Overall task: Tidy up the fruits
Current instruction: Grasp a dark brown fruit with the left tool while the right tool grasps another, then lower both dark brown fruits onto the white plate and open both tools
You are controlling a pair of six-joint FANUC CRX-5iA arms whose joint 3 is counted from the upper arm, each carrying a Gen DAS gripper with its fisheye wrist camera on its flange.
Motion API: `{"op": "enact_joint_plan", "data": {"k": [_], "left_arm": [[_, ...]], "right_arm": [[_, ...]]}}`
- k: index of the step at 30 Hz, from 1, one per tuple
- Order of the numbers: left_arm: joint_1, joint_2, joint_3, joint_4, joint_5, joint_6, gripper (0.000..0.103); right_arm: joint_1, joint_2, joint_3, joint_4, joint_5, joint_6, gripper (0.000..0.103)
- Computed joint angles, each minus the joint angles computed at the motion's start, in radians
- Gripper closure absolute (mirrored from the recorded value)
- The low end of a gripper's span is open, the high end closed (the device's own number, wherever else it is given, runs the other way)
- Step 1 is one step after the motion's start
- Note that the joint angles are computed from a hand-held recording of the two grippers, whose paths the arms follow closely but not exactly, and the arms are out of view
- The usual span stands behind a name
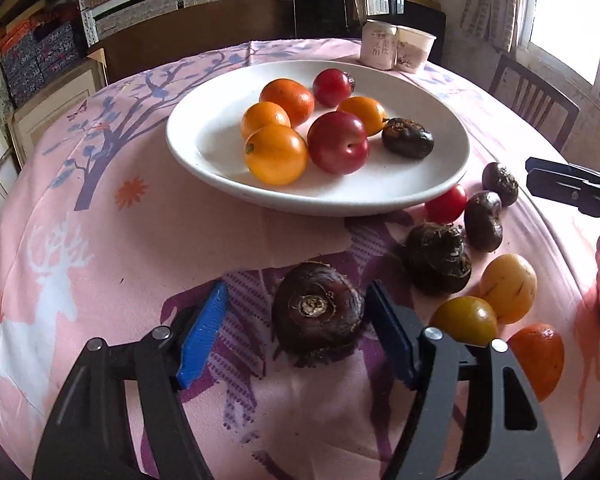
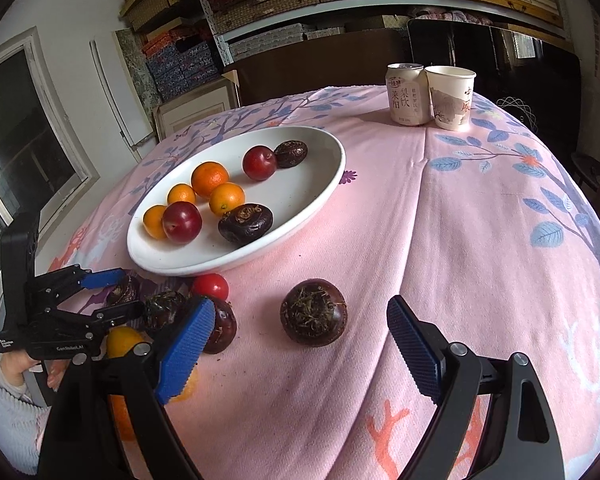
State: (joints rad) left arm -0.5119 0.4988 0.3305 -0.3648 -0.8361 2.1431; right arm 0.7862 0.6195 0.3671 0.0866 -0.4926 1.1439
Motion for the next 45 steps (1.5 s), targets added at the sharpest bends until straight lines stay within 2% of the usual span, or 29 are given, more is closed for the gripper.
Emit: {"op": "enact_joint_plan", "data": {"k": [2, 6, 10, 11, 13, 18, 23, 28, 31, 35, 42, 45], "left_arm": [[0.003, -0.007, -0.015, 0.015, 0.023, -0.005, 0.041], [-0.015, -0.005, -0.008, -0.005, 0.021, 0.006, 0.059], [-0.013, -0.008, -0.013, 0.001, 0.027, 0.006, 0.06], [-0.012, -0.009, -0.014, 0.003, 0.029, 0.007, 0.061], [-0.016, -0.008, -0.009, -0.006, 0.023, 0.012, 0.061], [-0.035, -0.017, -0.009, -0.056, 0.021, 0.06, 0.062], [-0.075, -0.05, -0.014, -0.173, 0.009, 0.16, 0.062], [-0.041, -0.098, -0.032, -0.176, 0.05, 0.211, 0.062], [-0.014, -0.076, 0.027, -0.163, 0.04, 0.188, 0.062], [0.018, -0.006, 0.132, -0.12, 0.023, 0.127, 0.062], [0.067, 0.109, 0.28, -0.076, -0.018, 0.076, 0.062], [0.096, 0.143, 0.301, -0.027, -0.01, 0.056, 0.061]], "right_arm": [[0.005, 0.001, -0.01, 0.032, -0.008, -0.017, 0.018], [0.013, 0.017, 0.009, 0.053, -0.048, -0.013, 0.034], [0.012, 0.062, 0.089, 0.014, -0.126, 0.033, 0.05], [0.013, 0.071, 0.101, 0.021, -0.138, 0.029, 0.051], [0.014, 0.076, 0.104, 0.031, -0.133, 0.024, 0.062], [0.004, 0.063, 0.1, -0.041, -0.108, 0.092, 0.063], [-0.002, 0.016, 0.024, -0.027, -0.016, 0.037, 0.063], [-0.011, -0.022, -0.012, -0.053, 0.057, 0.045, 0.063], [-0.019, 0.006, 0.08, -0.132, 0.002, 0.125, 0.063], [-0.011, 0.086, 0.231, -0.123, -0.073, 0.15, 0.063], [-0.024, 0.325, 0.644, -0.131, -0.287, 0.139, 0.063], [-0.033, 0.437, 0.839, -0.145, -0.381, 0.119, 0.062]]}}
